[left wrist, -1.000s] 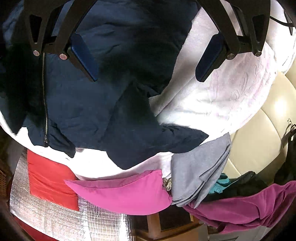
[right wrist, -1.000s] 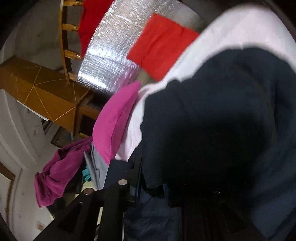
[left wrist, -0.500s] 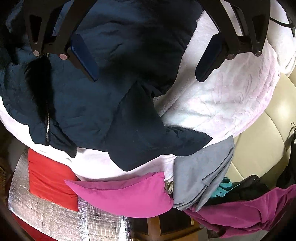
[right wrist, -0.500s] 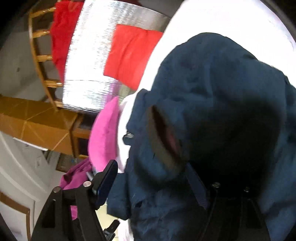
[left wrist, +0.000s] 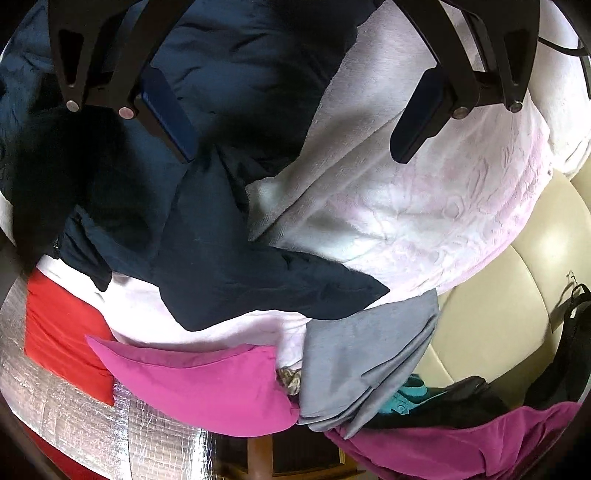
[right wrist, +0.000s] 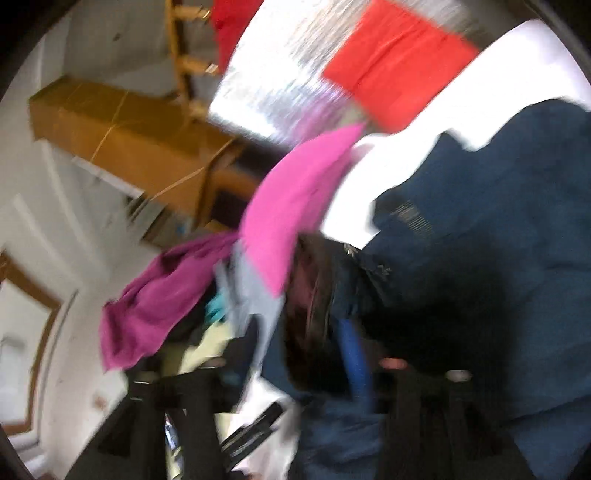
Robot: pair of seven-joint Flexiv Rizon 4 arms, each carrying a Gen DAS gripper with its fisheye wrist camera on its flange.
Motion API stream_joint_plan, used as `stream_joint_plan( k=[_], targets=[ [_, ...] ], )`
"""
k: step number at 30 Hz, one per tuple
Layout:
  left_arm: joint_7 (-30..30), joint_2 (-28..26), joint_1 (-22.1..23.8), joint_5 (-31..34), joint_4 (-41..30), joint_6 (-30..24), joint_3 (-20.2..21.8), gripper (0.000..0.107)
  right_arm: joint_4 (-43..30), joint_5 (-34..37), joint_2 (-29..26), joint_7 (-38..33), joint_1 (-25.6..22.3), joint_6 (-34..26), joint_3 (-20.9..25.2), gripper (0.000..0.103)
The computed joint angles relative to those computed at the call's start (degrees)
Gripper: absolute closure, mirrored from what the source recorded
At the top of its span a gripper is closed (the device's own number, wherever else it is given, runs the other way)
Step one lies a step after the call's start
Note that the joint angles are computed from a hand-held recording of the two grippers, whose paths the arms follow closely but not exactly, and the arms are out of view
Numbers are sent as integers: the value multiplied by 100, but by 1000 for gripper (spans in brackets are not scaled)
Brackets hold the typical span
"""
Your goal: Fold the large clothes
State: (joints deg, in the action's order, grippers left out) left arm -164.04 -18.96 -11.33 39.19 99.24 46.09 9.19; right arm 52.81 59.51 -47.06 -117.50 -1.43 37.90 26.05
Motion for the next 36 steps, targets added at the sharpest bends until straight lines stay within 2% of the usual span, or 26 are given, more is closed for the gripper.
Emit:
stream_joint_plan(
  k=[2,4,6,7,10,12,13,15,16,18,19,21,22,23,25,27,29,30,33,36],
  targets=[
    [14,12,2,32,8,19,4,4,62,94,51,-92,-20,-1,77,20],
    [38,12,7,50,10,44,-1,4,239,98,191,-123,39,388,-17,20],
    [207,-7,124,-118,82,260,-51,4,462,28,352,80,162,1078,-208,20],
    [315,-19,195,-256,139,397,-74,4,573,42,346,33,82,1293,-231,20],
    [676,-116,411,-857,325,780,-132,4,1133,-14,563,94,-81,2519,-464,20],
    [763,-160,434,-1105,400,920,-90,7,1360,-270,663,503,111,3440,-739,20],
    [763,-173,416,-1170,418,964,-53,9,1525,-591,722,1011,332,3810,-1084,20],
    [661,-185,327,-1179,402,957,53,10,1849,-1315,765,2116,814,4252,-1866,21],
    [598,-190,289,-1174,392,944,95,10,1943,-1494,767,2409,941,4361,-2121,21],
    [613,-218,294,-1257,390,976,98,10,2028,-1905,722,2911,1082,4265,-2457,21],
    [641,-243,288,-1291,370,954,99,10,2022,-2300,671,3311,1177,3947,-2643,21],
    [712,-290,277,-1353,326,905,96,10,1848,-2443,558,3309,1038,3512,-2484,25],
    [752,-315,281,-1390,311,896,94,10,1699,-2476,501,3192,947,3217,-2317,34],
    [765,-329,276,-1407,306,893,107,10,1692,-2773,468,3320,1003,3154,-2336,39],
    [736,-325,250,-1402,307,888,154,10,1804,-3360,466,3481,1223,3167,-2595,72],
    [683,-296,247,-1399,335,920,192,10,2048,-3486,615,3412,1157,3522,-2496,80],
    [630,-264,281,-1424,388,970,220,10,2152,-3464,696,3446,1002,3806,-2301,85],
    [635,-264,307,-1448,405,988,219,10,2139,-3573,685,3575,992,3741,-2318,86],
    [755,-227,468,-1644,561,1199,184,10,1922,-4196,540,4004,1058,2969,-2472,83],
    [718,-147,537,-1748,705,1297,266,10,2178,-4584,720,4283,1158,3227,-2570,81]
  ],
)
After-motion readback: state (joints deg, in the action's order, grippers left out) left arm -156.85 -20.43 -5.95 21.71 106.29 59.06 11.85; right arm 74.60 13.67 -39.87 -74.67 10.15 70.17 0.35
